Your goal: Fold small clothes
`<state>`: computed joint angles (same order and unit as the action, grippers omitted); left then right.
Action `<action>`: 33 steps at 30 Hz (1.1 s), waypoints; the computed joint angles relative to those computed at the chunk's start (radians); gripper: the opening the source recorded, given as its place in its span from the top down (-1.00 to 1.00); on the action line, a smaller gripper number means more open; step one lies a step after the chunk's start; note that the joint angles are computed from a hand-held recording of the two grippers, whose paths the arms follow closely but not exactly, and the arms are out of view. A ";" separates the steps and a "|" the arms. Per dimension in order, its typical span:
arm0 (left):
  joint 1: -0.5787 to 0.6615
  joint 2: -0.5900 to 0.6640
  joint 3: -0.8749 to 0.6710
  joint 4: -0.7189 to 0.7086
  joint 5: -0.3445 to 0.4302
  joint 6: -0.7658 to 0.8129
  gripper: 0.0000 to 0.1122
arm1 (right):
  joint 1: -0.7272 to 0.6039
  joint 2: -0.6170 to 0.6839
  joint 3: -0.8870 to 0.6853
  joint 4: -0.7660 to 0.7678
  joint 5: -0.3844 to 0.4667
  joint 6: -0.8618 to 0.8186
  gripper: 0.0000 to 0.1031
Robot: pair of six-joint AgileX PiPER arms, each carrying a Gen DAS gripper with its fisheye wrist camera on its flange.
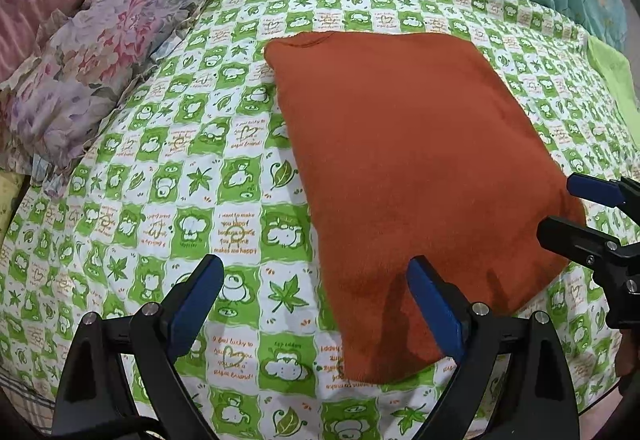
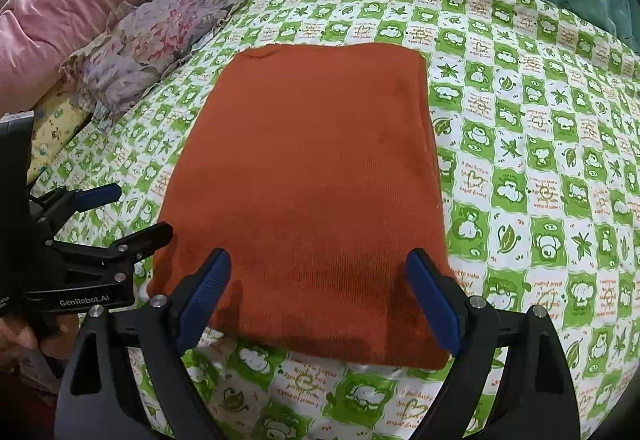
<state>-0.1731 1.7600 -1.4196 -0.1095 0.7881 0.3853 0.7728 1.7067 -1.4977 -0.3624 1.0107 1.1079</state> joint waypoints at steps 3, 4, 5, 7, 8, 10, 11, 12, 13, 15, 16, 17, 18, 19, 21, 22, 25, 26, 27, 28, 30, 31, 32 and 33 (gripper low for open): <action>-0.001 0.010 -0.013 -0.005 0.007 0.004 -0.67 | -0.008 0.002 -0.004 0.006 -0.006 -0.013 -0.73; -0.003 0.011 -0.014 -0.003 0.008 0.002 -0.67 | -0.011 0.003 -0.005 0.008 -0.007 -0.016 -0.73; -0.004 0.013 -0.016 -0.002 0.009 0.000 -0.67 | -0.011 0.004 -0.006 0.008 -0.006 -0.014 -0.73; -0.005 0.016 -0.018 -0.004 0.009 0.004 -0.67 | -0.019 0.006 -0.008 0.017 -0.008 -0.023 -0.73; -0.005 0.017 -0.019 -0.005 0.010 0.005 -0.67 | -0.021 0.005 -0.007 0.019 -0.010 -0.024 -0.73; -0.005 0.019 -0.022 -0.007 0.011 0.010 -0.67 | -0.025 0.003 -0.004 0.023 -0.015 -0.031 -0.73; -0.006 0.019 -0.020 -0.006 0.010 0.007 -0.67 | -0.024 0.004 -0.005 0.022 -0.013 -0.029 -0.73; -0.006 0.019 -0.020 -0.006 0.010 0.007 -0.67 | -0.024 0.004 -0.006 0.023 -0.012 -0.029 -0.73; -0.006 0.018 -0.020 -0.005 0.010 0.004 -0.67 | -0.024 0.003 -0.005 0.023 -0.014 -0.029 -0.73; -0.005 0.018 -0.021 -0.009 0.012 0.007 -0.67 | -0.025 0.001 -0.004 0.022 -0.016 -0.031 -0.73; -0.005 0.017 -0.020 -0.010 0.010 0.006 -0.67 | -0.025 0.002 -0.004 0.023 -0.015 -0.033 -0.73; -0.005 0.017 -0.020 -0.011 0.010 0.007 -0.67 | -0.025 0.002 -0.004 0.024 -0.014 -0.033 -0.73; -0.005 0.017 -0.020 -0.010 0.010 0.006 -0.67 | -0.026 0.002 -0.005 0.025 -0.014 -0.033 -0.73; -0.005 0.017 -0.020 -0.011 0.011 0.006 -0.67 | -0.028 0.001 -0.004 0.026 -0.016 -0.034 -0.73; -0.005 0.016 -0.021 -0.012 0.011 0.007 -0.67 | -0.030 0.000 -0.003 0.027 -0.019 -0.031 -0.73; -0.004 0.017 -0.022 -0.013 0.012 0.009 -0.67 | -0.031 -0.002 0.000 0.027 -0.021 -0.030 -0.73; -0.006 0.013 -0.019 -0.011 0.013 0.004 -0.67 | -0.029 -0.001 0.000 0.027 -0.021 -0.028 -0.73; -0.007 0.009 -0.016 -0.010 0.012 0.001 -0.67 | -0.028 -0.002 0.000 0.026 -0.021 -0.028 -0.73; -0.008 0.006 -0.013 -0.008 0.010 -0.002 -0.67 | -0.025 -0.002 0.000 0.024 -0.019 -0.025 -0.73; -0.009 0.001 -0.008 -0.007 0.009 -0.005 -0.67 | -0.020 0.000 -0.002 0.020 -0.016 -0.017 -0.73; -0.011 -0.004 -0.003 -0.005 0.008 -0.007 -0.67 | -0.020 -0.001 -0.002 0.021 -0.017 -0.016 -0.73; -0.012 -0.007 0.002 -0.003 0.006 -0.010 -0.67 | -0.020 -0.001 -0.002 0.021 -0.017 -0.017 -0.73; -0.013 -0.009 0.003 -0.002 0.007 -0.012 -0.67 | -0.020 -0.001 -0.002 0.020 -0.016 -0.015 -0.73; -0.012 -0.010 0.005 -0.004 0.007 -0.011 -0.68 | -0.019 -0.001 -0.002 0.020 -0.015 -0.015 -0.73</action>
<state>-0.1851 1.7499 -1.4151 -0.1137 0.7954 0.3744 0.7535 1.7061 -1.5000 -0.3428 0.9954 1.0933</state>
